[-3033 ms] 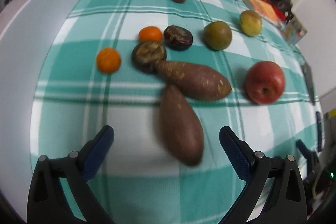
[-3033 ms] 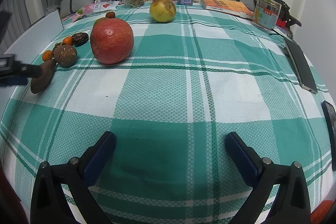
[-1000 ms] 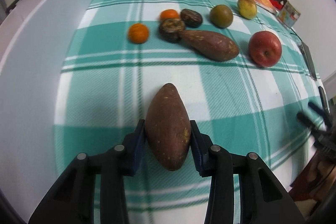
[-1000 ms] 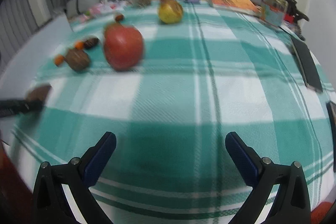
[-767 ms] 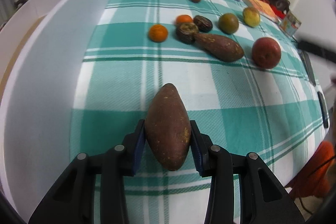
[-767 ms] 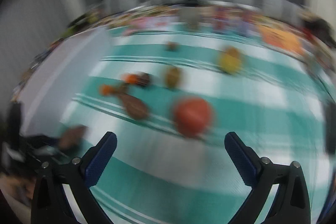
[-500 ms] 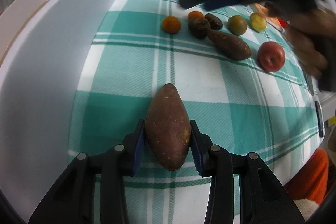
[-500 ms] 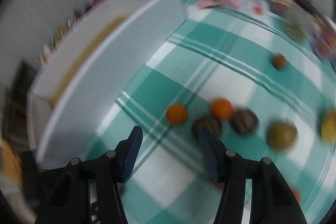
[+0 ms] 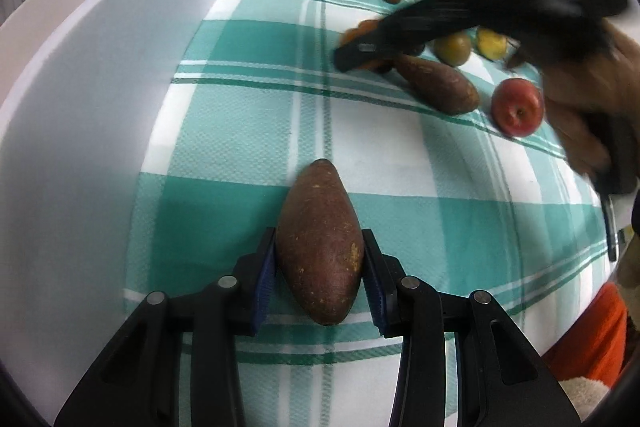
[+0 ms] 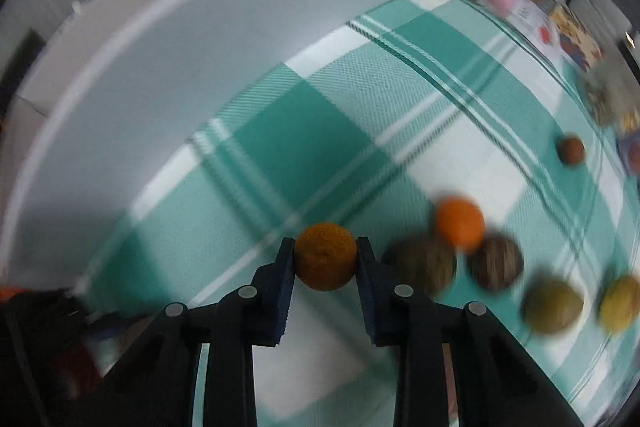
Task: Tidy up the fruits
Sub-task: 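Lift the sweet potato with the left tool while the right tool grasps the orange, then carry both fruits over the white box and open both tools to drop them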
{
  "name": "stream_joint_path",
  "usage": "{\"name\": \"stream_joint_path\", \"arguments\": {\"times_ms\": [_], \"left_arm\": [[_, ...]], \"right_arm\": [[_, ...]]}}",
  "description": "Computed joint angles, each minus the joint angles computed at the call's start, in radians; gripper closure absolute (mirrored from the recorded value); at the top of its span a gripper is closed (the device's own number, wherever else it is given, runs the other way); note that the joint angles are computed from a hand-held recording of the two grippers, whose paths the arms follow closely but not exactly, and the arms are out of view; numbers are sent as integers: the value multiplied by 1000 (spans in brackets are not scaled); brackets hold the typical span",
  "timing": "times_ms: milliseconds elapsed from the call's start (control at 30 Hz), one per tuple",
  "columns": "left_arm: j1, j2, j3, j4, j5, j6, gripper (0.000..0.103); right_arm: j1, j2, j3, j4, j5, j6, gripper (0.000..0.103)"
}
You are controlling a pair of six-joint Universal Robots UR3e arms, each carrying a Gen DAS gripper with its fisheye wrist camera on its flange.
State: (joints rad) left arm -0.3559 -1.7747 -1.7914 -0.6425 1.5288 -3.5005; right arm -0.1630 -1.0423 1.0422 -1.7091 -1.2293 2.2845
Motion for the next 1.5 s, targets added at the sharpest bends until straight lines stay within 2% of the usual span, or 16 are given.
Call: {"name": "stream_joint_path", "arguments": {"times_ms": [200, 300, 433, 567, 667, 767, 833, 967, 1100, 1200, 1300, 1500], "left_arm": [[-54, -35, 53, -18, 25, -4, 62], [-74, -47, 77, -35, 47, -3, 62], [-104, -51, 101, -60, 90, -7, 62], [-110, -52, 114, -67, 116, 0, 62], [-93, -26, 102, -79, 78, -4, 62], [-30, 66, 74, -110, -55, -16, 63], [36, 163, 67, -156, -149, -13, 63], [233, 380, 109, -336, -261, 80, 63], [465, 498, 158, -520, -212, 233, 62], [622, 507, 115, -567, -182, 305, 62], [731, 486, 39, -560, -119, 348, 62], [817, 510, -76, -536, -99, 387, 62]], "right_arm": [[-318, -372, 434, 52, 87, -122, 73], [-418, -474, 610, -42, 71, -139, 73], [-513, -546, 741, -85, 78, -141, 73], [-530, -577, 803, -114, 77, -107, 73], [-528, -580, 804, -103, 68, -92, 73], [-501, -599, 743, -1, 103, -90, 73], [-455, -595, 642, 100, 161, -66, 73], [-280, -537, 387, 241, 298, 38, 73], [11, -368, 110, 225, 359, 233, 73], [205, -199, -52, 128, 294, 374, 73], [335, -43, -191, 105, 213, 463, 73], [447, 51, -199, 22, 132, 539, 73]]}}
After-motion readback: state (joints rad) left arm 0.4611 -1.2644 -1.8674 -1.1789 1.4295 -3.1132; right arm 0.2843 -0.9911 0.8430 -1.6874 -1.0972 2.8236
